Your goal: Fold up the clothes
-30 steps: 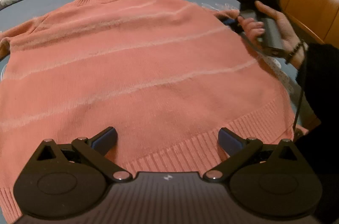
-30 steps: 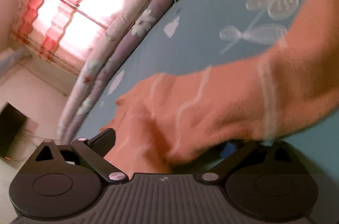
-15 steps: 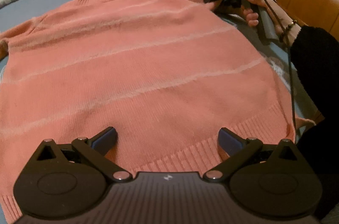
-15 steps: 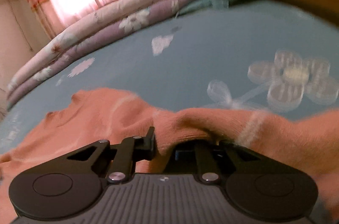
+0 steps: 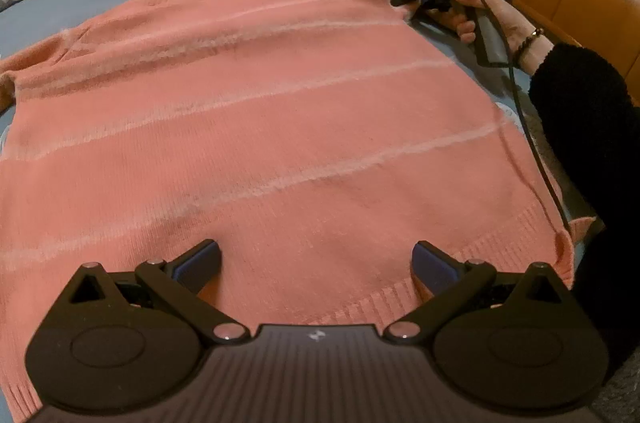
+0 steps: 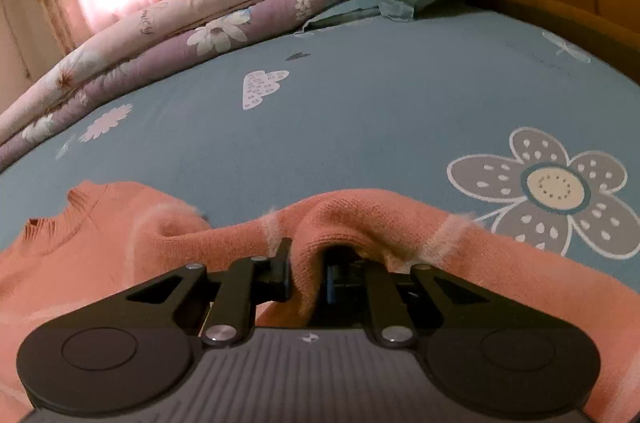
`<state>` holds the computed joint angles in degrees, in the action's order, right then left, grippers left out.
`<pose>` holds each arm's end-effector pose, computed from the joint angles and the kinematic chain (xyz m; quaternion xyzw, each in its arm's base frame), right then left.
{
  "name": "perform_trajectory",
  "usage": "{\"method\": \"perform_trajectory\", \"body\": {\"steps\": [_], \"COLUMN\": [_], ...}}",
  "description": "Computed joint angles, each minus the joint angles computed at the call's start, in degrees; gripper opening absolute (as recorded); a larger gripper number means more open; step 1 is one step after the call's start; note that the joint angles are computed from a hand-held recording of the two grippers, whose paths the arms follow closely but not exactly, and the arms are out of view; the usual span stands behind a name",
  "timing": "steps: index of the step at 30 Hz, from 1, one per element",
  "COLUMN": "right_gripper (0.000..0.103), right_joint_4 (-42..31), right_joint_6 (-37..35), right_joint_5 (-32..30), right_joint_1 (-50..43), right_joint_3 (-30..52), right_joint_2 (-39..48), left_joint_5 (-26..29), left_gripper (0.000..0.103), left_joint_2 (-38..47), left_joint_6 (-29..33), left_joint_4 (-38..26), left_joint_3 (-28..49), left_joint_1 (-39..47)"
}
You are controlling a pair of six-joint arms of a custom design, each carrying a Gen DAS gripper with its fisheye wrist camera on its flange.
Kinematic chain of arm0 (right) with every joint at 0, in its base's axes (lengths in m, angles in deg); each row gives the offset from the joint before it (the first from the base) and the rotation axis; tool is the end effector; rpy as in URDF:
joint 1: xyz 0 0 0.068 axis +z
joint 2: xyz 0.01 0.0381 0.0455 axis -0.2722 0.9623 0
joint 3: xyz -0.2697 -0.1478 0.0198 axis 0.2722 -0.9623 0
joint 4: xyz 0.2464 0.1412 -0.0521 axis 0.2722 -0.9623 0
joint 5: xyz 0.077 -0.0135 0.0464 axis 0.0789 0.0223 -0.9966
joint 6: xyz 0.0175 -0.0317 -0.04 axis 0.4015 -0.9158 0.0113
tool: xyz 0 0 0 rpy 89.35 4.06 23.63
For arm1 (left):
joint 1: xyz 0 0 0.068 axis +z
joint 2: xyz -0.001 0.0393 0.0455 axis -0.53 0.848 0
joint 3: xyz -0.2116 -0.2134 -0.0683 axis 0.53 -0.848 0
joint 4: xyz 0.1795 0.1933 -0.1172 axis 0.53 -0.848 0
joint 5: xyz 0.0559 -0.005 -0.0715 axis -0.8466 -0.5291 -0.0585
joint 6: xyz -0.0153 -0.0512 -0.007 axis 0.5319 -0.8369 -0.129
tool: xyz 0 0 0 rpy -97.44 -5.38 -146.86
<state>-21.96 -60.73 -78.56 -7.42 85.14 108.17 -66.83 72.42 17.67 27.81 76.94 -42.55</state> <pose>0.4445 0.0632 0.1655 0.1091 0.9004 0.0778 0.4138 0.1878 -0.0448 0.1871 0.2003 0.9224 -0.1349 0.3015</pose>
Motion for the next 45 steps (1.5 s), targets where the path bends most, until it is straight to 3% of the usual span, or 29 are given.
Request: {"method": "perform_trajectory", "body": {"steps": [2, 5, 7, 10, 20, 24, 30, 34, 38, 45], "right_gripper": [0.044, 0.054, 0.069, 0.069, 0.068, 0.064, 0.062, 0.069, 0.071, 0.071], "right_joint_4": [-5.7, -11.9, -13.8, -13.7, -9.0, -7.4, -11.0, -0.4, -4.9, 3.3], "right_joint_6": [0.4, 0.9, 1.7, 1.8, 5.1, 6.1, 15.0, 20.2, 20.5, 29.1], "right_joint_5": [0.5, -1.2, -7.2, -17.6, -32.8, -29.1, -20.5, -24.1, -20.2, -18.7], "right_joint_1": [0.0, -0.5, -1.5, -2.9, 3.5, 5.8, 6.9, 9.9, 14.7, 15.6], "right_joint_3": [1.5, 1.7, 0.2, -3.4, -11.8, -15.7, -24.1, -33.3, -31.6, -45.8], "right_joint_2": [-1.4, -4.8, -7.6, -10.8, -13.7, -14.6, -27.4, -34.2, -31.4, -43.3], "left_joint_5": [-0.3, -0.2, 0.5, 0.9, -0.9, -0.2, -2.3, -5.0, -5.2, -6.7], "left_gripper": [0.102, 0.102, 0.102, 0.102, 0.102, 0.102, 0.102, 0.102, 0.102, 0.102], "left_joint_2": [-0.3, -0.8, -0.8, -0.8, -3.7, -4.8, -6.1, -6.7, -6.5, -6.6], "left_joint_6": [0.7, 1.4, 1.7, 1.4, 0.8, 2.7, 3.8, 2.3, 2.2, 1.4], "left_joint_4": [0.3, 0.4, 0.5, 0.6, 1.3, 2.1, 3.7, 3.8, 2.3, 1.8], "left_joint_3": [-0.4, -0.7, -0.9, -0.9, -2.9, -4.2, -5.8, -6.1, -5.2, -5.0], "left_joint_1": [-0.1, 0.3, 1.0, 1.6, 0.4, 1.3, 0.0, -2.1, -2.1, -2.9]}}
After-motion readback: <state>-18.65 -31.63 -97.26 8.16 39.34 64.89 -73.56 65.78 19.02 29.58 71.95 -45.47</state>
